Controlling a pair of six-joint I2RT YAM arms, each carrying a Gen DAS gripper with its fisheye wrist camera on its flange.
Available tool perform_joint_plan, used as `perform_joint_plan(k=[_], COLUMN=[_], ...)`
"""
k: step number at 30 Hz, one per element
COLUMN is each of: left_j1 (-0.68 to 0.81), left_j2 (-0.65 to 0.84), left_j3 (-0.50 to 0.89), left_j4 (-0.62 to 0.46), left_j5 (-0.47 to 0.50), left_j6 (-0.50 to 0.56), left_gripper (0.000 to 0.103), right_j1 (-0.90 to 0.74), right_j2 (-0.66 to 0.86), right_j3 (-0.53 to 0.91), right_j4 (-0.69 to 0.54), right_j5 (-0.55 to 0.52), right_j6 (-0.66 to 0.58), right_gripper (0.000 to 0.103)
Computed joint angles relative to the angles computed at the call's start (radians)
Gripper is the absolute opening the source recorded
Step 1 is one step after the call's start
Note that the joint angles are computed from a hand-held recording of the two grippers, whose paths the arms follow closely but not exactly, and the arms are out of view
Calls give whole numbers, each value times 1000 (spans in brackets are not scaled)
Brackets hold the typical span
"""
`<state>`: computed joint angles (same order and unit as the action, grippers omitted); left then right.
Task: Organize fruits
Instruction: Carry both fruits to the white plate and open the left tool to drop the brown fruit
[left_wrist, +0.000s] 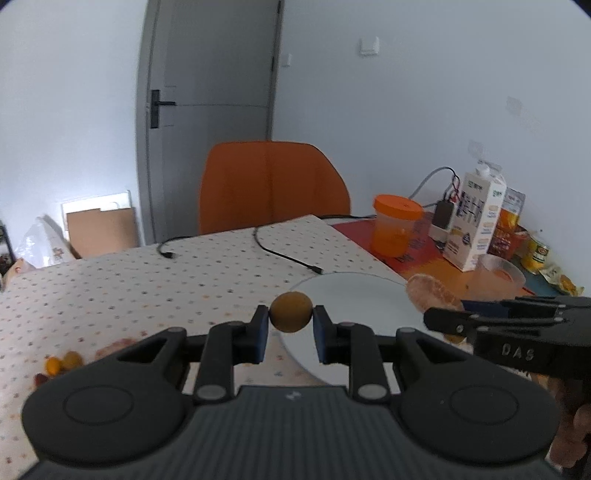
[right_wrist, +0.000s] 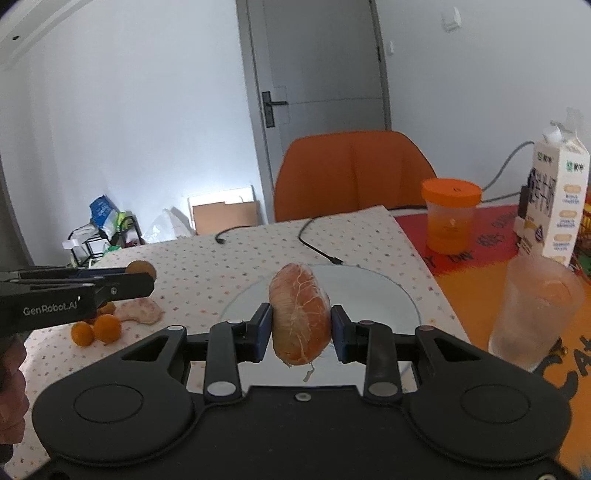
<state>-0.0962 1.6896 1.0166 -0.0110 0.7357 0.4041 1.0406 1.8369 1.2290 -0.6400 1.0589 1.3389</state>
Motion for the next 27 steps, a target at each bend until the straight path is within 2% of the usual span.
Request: perform_joint_plan(k=[6, 17, 24, 27], left_j1=[-73, -155, -175, -179], left_j2=[80, 214, 271, 252], left_j3=[75, 193, 233, 195], left_j4=[-70, -122, -133, -68], left_j5=[-21, -84, -102, -127], left_j6=[9, -8, -9, -13], left_gripper=[24, 24, 25, 29], right_j1=[-31, -97, -119, -121], right_j2=[-15, 10, 26, 30], right_j3=[-67, -85, -96, -91], right_j4=[57, 112, 151, 150], right_j5=[-56, -114, -126, -125], right_j6=[25, -12, -40, -40], right_gripper=[32, 32, 32, 32])
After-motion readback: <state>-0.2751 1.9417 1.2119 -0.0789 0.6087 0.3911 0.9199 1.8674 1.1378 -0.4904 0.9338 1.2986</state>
